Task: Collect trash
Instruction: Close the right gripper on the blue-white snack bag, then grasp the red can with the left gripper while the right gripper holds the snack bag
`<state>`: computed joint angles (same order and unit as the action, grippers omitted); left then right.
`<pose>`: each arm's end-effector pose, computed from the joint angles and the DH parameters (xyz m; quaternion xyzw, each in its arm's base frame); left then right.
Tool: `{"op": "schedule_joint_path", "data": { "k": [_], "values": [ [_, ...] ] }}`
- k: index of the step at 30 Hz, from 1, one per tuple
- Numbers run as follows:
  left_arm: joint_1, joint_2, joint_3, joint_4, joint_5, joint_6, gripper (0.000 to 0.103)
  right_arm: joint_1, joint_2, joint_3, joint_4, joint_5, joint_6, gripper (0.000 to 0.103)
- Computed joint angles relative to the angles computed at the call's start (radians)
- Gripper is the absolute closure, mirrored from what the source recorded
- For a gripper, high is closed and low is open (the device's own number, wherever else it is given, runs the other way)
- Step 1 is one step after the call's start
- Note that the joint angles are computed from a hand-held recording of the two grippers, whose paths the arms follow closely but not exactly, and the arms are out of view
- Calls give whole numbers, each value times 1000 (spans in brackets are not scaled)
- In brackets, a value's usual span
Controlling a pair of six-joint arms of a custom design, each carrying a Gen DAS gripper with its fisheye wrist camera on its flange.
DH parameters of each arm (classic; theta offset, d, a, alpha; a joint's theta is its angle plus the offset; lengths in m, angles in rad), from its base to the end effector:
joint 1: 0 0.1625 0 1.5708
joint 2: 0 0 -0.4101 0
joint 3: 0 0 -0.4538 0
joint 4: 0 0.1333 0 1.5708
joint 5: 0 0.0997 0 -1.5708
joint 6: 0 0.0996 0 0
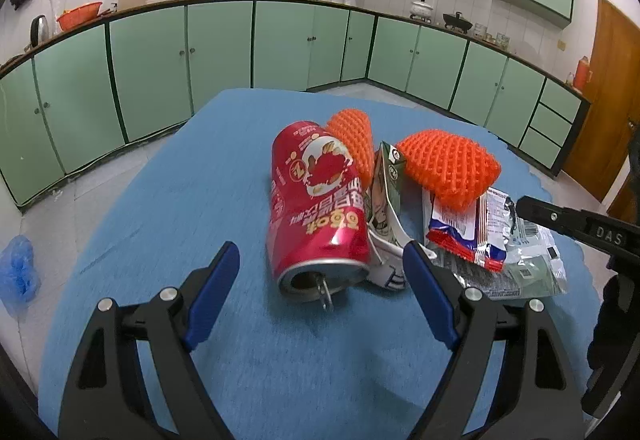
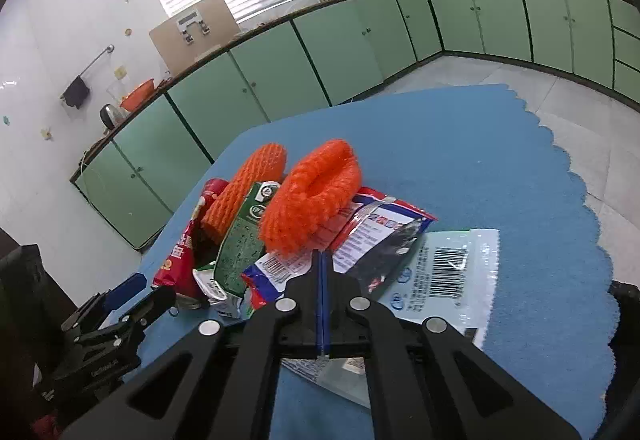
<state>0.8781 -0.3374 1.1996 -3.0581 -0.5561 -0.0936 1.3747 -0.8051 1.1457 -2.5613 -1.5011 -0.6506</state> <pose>-0.3393 -0.7501 -0.0306 0.1027 0.8387 -0.4254 0.3241 -0.0283 -0.8624 0.2878 0.2242 -0.9202 0.3045 0.1010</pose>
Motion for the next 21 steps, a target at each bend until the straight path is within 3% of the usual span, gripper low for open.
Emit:
{"op": "schedule_joint_path", "data": {
  "k": [2, 5, 13, 21],
  "values": [
    [1, 2, -6, -2, -3, 3, 22, -4, 0, -8, 31, -10, 6, 100],
    [2, 7, -20, 3, -6, 4, 22, -3, 6, -15, 41, -29, 11, 86],
    [7, 17, -38, 14, 3, 4, 22, 6, 49, -68, 50, -79, 49, 71],
    [16, 18, -43, 26, 1, 1, 22, -3, 84, -133, 150, -6, 92, 70]
  ]
}}
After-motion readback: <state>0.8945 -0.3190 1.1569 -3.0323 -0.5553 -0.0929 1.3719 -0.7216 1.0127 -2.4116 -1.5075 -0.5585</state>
